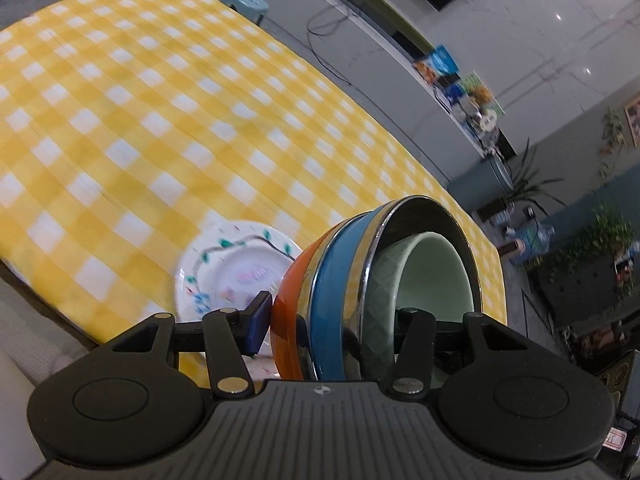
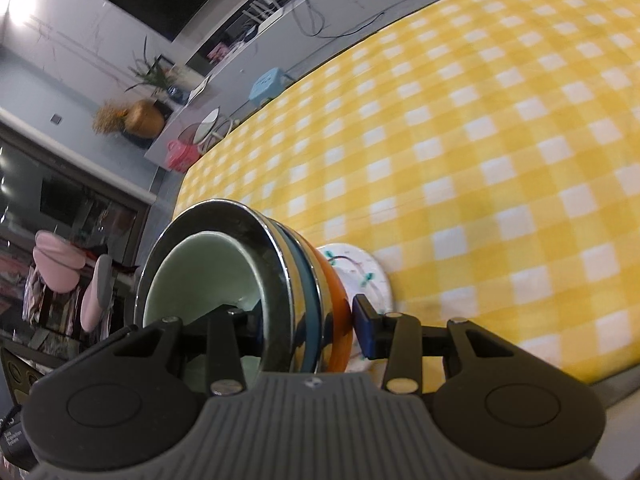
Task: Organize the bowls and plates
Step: 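Carry the nested bowls with the left tool onto the Fruity plate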
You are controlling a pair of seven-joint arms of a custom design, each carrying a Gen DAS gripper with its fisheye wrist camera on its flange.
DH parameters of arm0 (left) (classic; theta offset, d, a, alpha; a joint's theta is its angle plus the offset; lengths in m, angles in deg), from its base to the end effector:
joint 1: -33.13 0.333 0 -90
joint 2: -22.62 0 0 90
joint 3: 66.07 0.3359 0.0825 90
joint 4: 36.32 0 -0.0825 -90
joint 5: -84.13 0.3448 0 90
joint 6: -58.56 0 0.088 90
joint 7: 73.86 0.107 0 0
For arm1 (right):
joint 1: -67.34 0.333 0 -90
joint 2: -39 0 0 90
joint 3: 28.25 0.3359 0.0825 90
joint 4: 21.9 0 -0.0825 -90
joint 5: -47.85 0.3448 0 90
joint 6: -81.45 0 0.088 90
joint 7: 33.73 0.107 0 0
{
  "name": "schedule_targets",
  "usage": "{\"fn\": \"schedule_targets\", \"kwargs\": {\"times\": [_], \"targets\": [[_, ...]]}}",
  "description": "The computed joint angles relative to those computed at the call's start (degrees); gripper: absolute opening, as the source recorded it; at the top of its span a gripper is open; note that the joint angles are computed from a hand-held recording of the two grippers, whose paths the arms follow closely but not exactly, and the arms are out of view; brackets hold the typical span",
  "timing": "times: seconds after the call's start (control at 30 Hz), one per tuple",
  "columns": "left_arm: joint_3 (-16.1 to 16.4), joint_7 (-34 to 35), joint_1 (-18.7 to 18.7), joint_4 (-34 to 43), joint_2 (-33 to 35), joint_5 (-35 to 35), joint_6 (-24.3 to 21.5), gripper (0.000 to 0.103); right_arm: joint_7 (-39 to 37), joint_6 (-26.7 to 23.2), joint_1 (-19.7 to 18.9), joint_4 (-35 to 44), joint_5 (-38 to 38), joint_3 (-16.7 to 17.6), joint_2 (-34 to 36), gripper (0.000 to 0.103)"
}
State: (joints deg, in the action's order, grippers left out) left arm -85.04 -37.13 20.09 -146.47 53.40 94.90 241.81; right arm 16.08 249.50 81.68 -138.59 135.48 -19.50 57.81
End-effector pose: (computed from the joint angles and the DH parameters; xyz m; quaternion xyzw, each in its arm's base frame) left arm 0.5677 -0.3360 0.3613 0.7419 -0.5527 0.3790 0.0234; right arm 0.5555 0.1614 0.3493 -0.5206 0.7578 0.0521 0.3900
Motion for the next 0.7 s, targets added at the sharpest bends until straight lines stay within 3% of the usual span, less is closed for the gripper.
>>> {"fn": "schedule_targets", "kwargs": {"times": [0.33,0.7], "targets": [[-5.0,1.7,6.5,2.6,4.9,-1.2,-1.0,0.057,13.6,0.7,0.0,6.1,-16.2,1.0,6.6,0.04],[-6.8,4.5,7.9,6.3,8.8,-3.3,-4.1,0.057,23.1,0.7,-3.4,8.7,-27.7,4.0,11.0,0.039]]}}
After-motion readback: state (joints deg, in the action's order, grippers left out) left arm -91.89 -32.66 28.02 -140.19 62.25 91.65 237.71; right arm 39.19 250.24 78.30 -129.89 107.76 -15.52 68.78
